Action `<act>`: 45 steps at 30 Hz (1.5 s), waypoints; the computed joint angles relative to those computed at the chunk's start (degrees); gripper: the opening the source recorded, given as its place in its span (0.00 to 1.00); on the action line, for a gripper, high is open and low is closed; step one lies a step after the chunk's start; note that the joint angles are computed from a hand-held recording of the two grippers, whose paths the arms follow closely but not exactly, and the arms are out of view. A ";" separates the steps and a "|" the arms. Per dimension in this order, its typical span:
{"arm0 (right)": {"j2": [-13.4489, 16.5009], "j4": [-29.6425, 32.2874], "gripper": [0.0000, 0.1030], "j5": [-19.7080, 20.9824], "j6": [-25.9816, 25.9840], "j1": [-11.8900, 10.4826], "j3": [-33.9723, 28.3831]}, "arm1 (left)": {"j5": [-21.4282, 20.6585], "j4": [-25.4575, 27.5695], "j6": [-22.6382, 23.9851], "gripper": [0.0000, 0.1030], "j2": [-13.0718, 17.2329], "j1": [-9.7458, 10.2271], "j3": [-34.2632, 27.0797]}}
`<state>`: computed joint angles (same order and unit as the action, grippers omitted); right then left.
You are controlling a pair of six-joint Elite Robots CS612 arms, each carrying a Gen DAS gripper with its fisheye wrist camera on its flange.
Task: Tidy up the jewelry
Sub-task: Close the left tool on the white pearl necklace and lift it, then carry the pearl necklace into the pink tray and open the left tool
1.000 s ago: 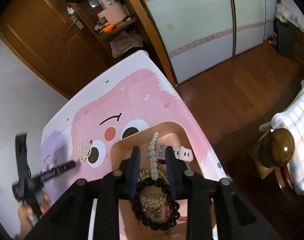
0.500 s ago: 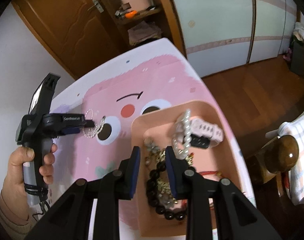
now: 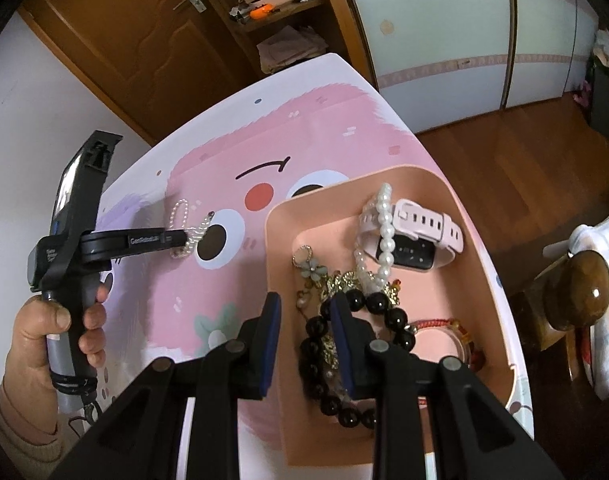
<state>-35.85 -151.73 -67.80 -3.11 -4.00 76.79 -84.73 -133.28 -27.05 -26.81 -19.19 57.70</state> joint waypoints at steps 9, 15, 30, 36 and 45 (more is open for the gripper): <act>-0.57 -0.51 0.25 0.03 -1.13 0.02 0.99 | -7.81 -6.94 -5.08 0.02 -2.96 1.38 5.78; -1.30 -1.70 0.25 1.16 -0.60 -0.40 1.93 | -9.56 -13.48 -4.68 0.02 -7.19 0.93 11.33; -4.87 -6.92 0.25 2.89 -0.65 -1.91 7.31 | -9.96 -25.63 -2.20 0.02 -16.52 -2.02 18.77; -5.98 -8.16 0.25 3.22 0.68 -3.09 9.05 | -12.19 -28.30 0.01 0.02 -18.94 -3.54 19.59; -6.79 -9.30 0.25 1.85 3.89 -4.81 9.57 | -16.74 -29.05 3.11 0.02 -18.91 -5.51 18.75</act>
<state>-42.64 -161.03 -65.95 0.78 -8.81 86.36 -101.47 -162.33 -23.94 -45.72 -24.71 76.45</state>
